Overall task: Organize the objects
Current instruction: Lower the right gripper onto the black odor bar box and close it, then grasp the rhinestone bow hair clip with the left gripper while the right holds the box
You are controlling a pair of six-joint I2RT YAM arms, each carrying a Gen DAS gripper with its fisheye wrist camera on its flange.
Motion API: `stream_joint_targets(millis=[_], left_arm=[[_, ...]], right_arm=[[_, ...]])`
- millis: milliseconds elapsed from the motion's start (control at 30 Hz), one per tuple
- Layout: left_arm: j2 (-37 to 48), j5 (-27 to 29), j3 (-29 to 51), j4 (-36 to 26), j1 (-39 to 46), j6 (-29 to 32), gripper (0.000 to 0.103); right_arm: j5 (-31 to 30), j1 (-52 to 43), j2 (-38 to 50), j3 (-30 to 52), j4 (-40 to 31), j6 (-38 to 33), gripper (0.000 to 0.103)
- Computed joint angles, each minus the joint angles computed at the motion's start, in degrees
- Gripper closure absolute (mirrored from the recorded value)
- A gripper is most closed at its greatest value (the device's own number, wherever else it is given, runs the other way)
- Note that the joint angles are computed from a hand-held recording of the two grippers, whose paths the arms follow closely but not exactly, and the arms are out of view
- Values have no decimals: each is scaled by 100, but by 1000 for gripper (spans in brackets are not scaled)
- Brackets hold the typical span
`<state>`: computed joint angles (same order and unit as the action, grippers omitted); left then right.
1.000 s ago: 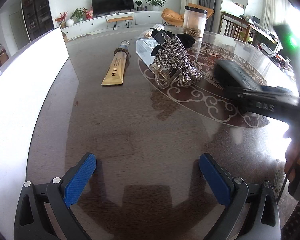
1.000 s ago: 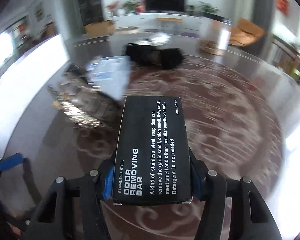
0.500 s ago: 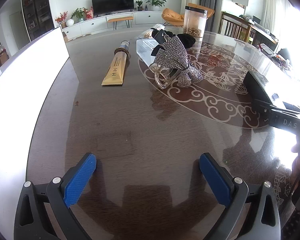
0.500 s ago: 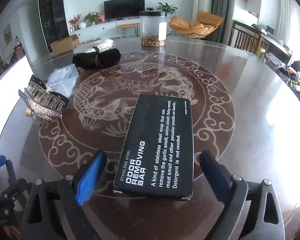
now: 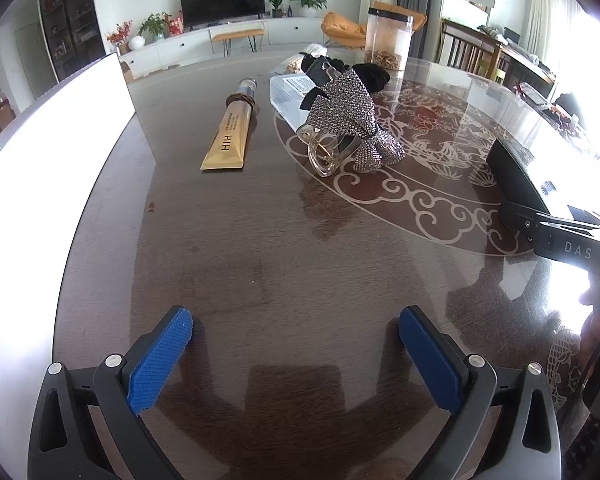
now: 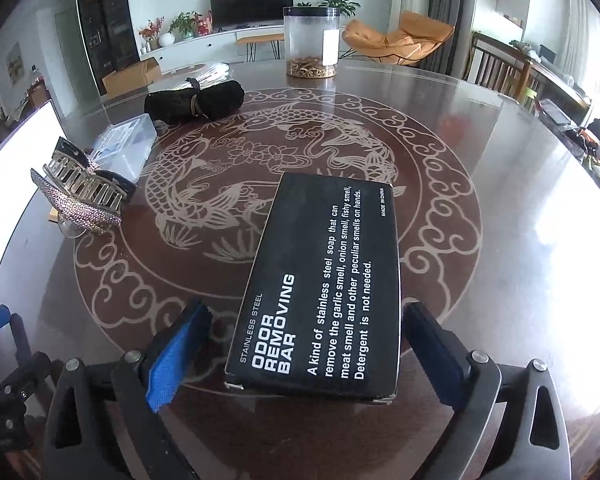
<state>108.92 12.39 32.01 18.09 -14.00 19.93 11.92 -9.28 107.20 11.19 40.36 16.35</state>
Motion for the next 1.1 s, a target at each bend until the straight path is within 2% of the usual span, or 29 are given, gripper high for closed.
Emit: stream_joint_targets(millis=[100,233,333,500,633,800,867,967,1100], left_arm=[[-88,-160,373,-410,-231,-185,0],[-472,-3,828,-610,-506,-563,0],[-398,47,1335,-659,-709,-931,0],[655,-887,2381,-1044,-1030,-1160,0],[553,-704,1774,-549,-681,-1204,0],[339,-630,1092,-263,50,-758,0],[255,-403,938,-272,368,-614,0],[-68,246,567,-307,796,-399,0],[-465,732,217,-108,874,-275,0]], right_arm=[[-46,-18,0,5,8,-8,3],[-19,35,27,71,-90,-26,0],[-25,53,47,84,-87,-24,0],[-23,50,50,84,-83,-28,0],[-25,47,51,84,-82,-30,0],[-24,49,49,87,-88,-29,0],[-26,47,46,89,-92,-31,0],[-27,46,47,89,-92,-32,0],[-27,46,47,89,-92,-32,0]])
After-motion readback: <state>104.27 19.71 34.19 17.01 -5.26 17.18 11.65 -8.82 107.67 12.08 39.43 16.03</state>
